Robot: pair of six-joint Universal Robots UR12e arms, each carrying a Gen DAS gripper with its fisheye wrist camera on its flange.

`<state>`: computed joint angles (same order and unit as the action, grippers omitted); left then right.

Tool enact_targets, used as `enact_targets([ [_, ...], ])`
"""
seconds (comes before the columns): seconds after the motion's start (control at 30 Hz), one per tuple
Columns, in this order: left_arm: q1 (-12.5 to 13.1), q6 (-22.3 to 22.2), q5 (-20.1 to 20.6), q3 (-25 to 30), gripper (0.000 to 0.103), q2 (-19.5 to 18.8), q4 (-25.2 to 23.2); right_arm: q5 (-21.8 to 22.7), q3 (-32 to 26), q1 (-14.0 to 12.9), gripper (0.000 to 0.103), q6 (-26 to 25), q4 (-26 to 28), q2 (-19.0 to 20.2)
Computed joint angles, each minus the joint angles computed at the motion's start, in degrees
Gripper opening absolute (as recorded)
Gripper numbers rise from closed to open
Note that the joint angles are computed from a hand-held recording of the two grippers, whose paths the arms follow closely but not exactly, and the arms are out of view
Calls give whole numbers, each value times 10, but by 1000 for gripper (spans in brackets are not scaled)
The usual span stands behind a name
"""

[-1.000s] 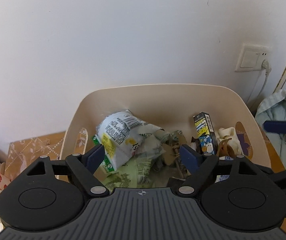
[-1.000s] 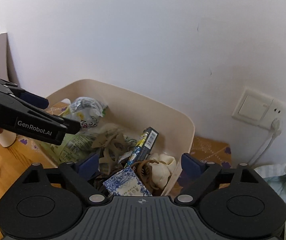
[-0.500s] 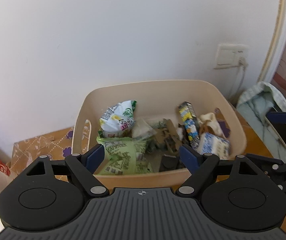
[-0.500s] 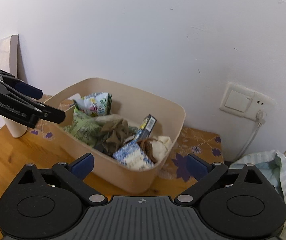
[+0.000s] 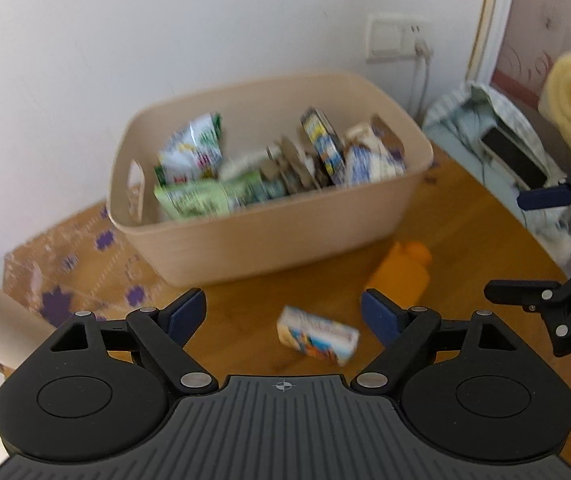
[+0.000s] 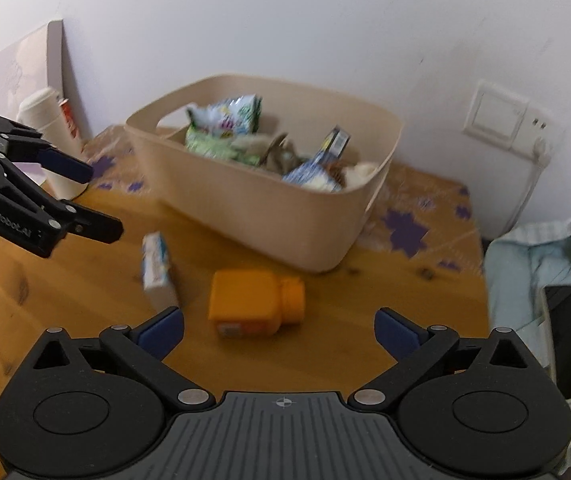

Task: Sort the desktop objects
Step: 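Move both grippers back to the table toward the remaining boxes and bottle, then grasp the white printed box with the left gripper while the right grasps the orange bottle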

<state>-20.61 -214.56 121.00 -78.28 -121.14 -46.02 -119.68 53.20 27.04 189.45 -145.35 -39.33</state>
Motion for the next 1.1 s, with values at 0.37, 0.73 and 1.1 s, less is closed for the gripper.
enact_targets([
  [0.37, 7, 66, -62, -13, 86, -8, 13, 2, -49, -1, 103, -15, 66, 37],
  [0.73, 25, 134, -111, -15, 86, -27, 21, 6, -116, -11, 103, -16, 108, 81],
  [1.1, 43, 155, -117, -18, 86, -43, 53, 8, -157, -17, 103, -60, 113, 110],
])
